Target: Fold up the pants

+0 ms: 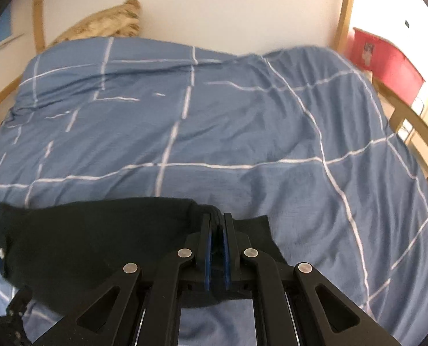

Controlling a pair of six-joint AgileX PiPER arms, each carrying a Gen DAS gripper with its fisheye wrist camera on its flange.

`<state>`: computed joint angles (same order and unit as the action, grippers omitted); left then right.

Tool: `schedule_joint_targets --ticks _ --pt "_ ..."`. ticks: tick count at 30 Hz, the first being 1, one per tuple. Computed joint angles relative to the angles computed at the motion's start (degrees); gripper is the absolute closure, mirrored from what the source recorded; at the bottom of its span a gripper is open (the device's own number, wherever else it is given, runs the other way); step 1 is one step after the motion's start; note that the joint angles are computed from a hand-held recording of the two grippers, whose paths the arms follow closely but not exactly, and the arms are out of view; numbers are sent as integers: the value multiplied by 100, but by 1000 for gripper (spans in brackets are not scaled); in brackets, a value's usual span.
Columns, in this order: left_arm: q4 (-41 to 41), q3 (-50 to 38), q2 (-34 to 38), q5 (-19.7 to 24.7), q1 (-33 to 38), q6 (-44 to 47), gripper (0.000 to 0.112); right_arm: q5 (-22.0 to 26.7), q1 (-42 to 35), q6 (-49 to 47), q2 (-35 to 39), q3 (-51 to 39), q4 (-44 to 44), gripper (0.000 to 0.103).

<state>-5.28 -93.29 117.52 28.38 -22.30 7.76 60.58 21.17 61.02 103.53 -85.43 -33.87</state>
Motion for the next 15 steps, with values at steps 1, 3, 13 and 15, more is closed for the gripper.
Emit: schedule_joint_targets --ticks 1,3,13,15 --pt "63 -156 112 28 -55 -74 30 -37 -151 -84 86 -10 81 96" --pt "206 -495 366 105 -171 -261 30 -60 -420 -260 234 0 263 96" --pt "536 -952 876 -34 -409 -600 30 -1021 -748 920 -161 1229 -264 70" --pt "500 -750 772 -199 -376 -671 30 -1446 -579 1882 -715 1929 -751 70"
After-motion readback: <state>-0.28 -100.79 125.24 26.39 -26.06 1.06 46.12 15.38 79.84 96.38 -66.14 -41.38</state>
